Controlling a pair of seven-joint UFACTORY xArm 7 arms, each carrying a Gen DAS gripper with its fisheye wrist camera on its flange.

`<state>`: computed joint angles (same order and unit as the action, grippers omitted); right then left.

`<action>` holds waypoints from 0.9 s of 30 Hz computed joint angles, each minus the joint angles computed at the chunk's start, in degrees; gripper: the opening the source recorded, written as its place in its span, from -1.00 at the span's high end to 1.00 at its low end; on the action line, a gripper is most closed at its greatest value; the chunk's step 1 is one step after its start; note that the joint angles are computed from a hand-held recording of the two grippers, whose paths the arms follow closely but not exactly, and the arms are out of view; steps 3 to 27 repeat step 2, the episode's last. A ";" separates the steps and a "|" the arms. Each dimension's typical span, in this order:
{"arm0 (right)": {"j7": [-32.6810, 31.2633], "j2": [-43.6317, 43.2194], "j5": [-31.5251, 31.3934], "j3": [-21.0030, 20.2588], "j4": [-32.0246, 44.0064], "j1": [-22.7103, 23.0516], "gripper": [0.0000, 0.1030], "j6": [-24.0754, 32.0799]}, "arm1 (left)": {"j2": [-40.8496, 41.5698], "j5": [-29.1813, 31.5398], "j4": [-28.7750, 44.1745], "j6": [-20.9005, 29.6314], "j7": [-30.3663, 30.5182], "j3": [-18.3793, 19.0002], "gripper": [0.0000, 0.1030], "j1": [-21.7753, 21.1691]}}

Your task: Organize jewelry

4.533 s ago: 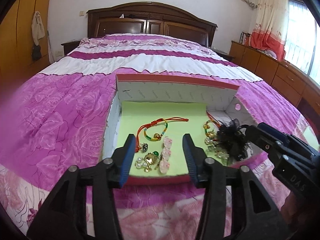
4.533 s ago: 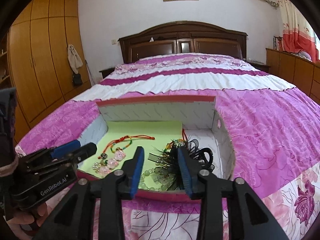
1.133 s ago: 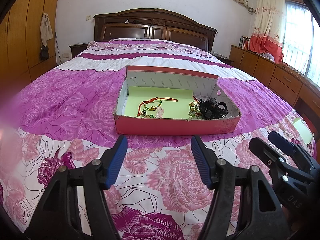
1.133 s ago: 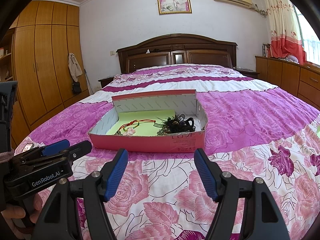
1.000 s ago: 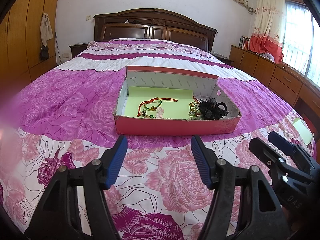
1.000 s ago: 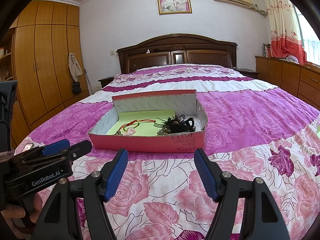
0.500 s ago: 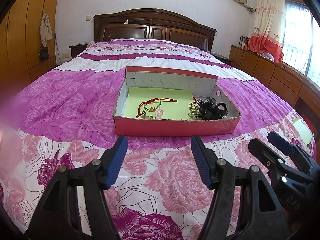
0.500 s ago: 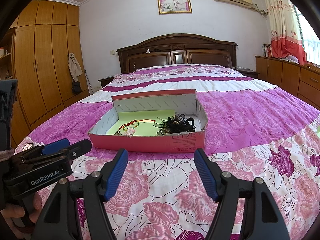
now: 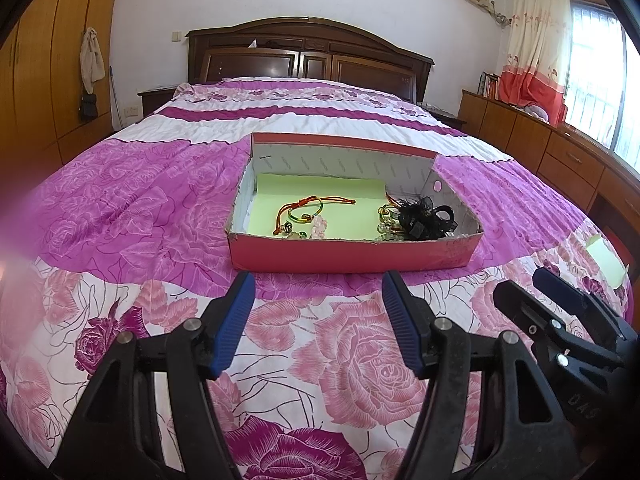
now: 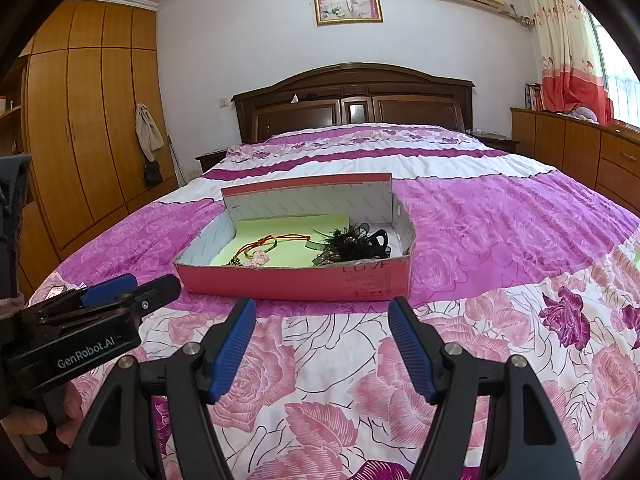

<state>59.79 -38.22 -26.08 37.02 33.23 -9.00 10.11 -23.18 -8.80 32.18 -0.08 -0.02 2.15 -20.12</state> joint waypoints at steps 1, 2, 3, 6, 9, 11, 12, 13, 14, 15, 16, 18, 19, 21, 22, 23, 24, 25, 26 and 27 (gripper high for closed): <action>0.08 -0.03 0.03 -0.02 -0.09 0.04 -0.38 0.02 | 0.08 -0.17 0.22 0.38 0.56 0.88 -0.13 -0.92; 0.08 0.05 0.08 -0.13 -0.10 0.12 -0.38 0.09 | 0.23 -0.48 0.54 0.95 1.27 1.81 -0.13 -1.93; 0.08 0.05 0.08 -0.13 -0.10 0.12 -0.38 0.09 | 0.23 -0.48 0.54 0.95 1.27 1.81 -0.13 -1.93; 0.08 0.05 0.08 -0.13 -0.10 0.12 -0.38 0.09 | 0.23 -0.48 0.54 0.95 1.27 1.81 -0.13 -1.93; 0.08 0.05 0.08 -0.13 -0.10 0.12 -0.38 0.09 | 0.23 -0.48 0.54 0.95 1.27 1.81 -0.13 -1.93; 0.08 0.05 0.08 -0.13 -0.10 0.12 -0.38 0.09 | 0.23 -0.48 0.54 0.95 1.27 1.81 -0.13 -1.93; 0.08 0.05 0.08 -0.13 -0.10 0.12 -0.38 0.09 | 0.23 -0.48 0.54 0.95 1.27 1.81 -0.13 -1.93; 0.08 0.05 0.08 -0.13 -0.10 0.12 -0.38 0.09 | 0.23 -0.48 0.54 0.95 1.27 1.81 -0.13 -1.93; 0.08 0.05 0.08 -0.13 -0.10 0.12 -0.38 0.09 | 0.23 -0.48 0.54 0.95 1.27 1.81 -0.13 -1.93; 0.08 0.05 0.08 -0.13 -0.10 0.12 -0.38 0.09 | 0.23 -0.48 0.54 0.95 1.27 1.81 -0.13 -1.93; 0.08 0.05 0.08 -0.13 -0.10 0.12 -0.38 0.09 | 0.23 -0.48 0.54 0.95 1.27 1.81 -0.13 -1.93; 0.08 0.05 0.08 -0.13 -0.10 0.12 -0.38 0.09 | 0.23 -0.48 0.54 0.95 1.27 1.81 -0.13 -1.93; 0.08 0.05 0.08 -0.13 -0.10 0.12 -0.38 0.09 | 0.23 -0.48 0.54 0.95 1.27 1.81 -0.13 -1.93; 0.08 0.05 0.08 -0.13 -0.10 0.12 -0.38 0.09 | 0.23 -0.48 0.54 0.95 1.27 1.81 -0.13 -1.93; 0.08 0.05 0.08 -0.13 -0.10 0.12 -0.38 0.09 | 0.23 -0.48 0.54 0.95 1.27 1.81 -0.13 -1.93; 0.08 0.05 0.08 -0.13 -0.10 0.12 -0.38 0.09 | 0.23 -0.48 0.54 0.95 1.27 1.81 -0.13 -1.93; 0.08 0.05 0.08 -0.13 -0.10 0.12 -0.38 0.09 | 0.23 -0.48 0.54 0.95 1.27 1.81 -0.13 -1.93; 0.08 0.05 0.08 -0.13 -0.10 0.12 -0.38 0.09 | 0.23 -0.48 0.54 0.95 1.27 1.81 -0.13 -1.93; 0.08 0.05 0.08 -0.13 -0.10 0.12 -0.38 0.09 | 0.23 -0.48 0.54 0.95 1.27 1.81 -0.13 -1.93; 0.08 0.05 0.08 -0.13 -0.10 0.12 -0.38 0.09 | 0.23 -0.48 0.54 0.95 1.27 1.81 -0.13 -1.93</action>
